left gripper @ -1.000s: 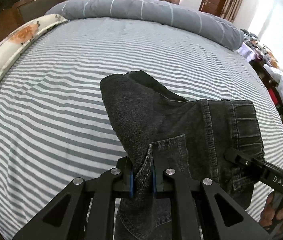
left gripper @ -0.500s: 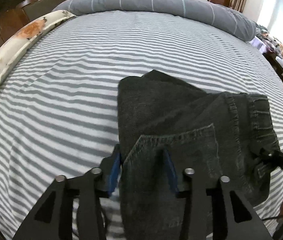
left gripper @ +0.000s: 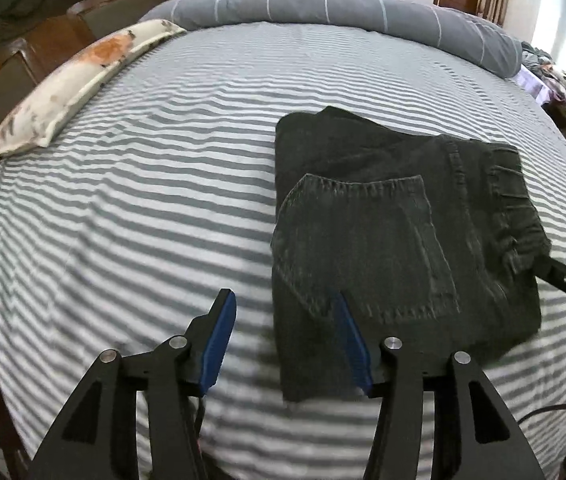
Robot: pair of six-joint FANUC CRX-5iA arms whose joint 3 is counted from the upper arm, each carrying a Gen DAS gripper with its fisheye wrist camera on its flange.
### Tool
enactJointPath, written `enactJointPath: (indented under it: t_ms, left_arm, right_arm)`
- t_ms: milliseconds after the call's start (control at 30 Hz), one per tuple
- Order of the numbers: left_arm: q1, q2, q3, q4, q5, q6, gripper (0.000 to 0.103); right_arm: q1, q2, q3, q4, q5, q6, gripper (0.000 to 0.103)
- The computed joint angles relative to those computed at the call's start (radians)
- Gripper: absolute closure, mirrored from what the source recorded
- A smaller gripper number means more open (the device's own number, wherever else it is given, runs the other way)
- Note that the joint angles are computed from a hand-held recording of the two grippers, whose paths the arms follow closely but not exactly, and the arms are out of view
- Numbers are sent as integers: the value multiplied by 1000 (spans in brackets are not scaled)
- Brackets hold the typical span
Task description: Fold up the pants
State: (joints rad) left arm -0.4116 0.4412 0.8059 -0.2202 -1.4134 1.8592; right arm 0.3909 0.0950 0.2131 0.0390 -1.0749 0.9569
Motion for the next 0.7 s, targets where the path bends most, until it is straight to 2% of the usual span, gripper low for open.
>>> enactJointPath:
  t_ms: [67,367,700]
  left_arm:
    - [-14,-24,-12,-20,-5,19,50]
    - [-80,-157,-115,-71,-12,57,45]
    - [-134,-250,-179,-126,-20,75,43]
  right_arm:
    - [36,-33,-23,64,4,-11,37]
    - [200,-168,-155,303,-16,-115,20]
    - [297,-242,-228,380,-35,-229,13]
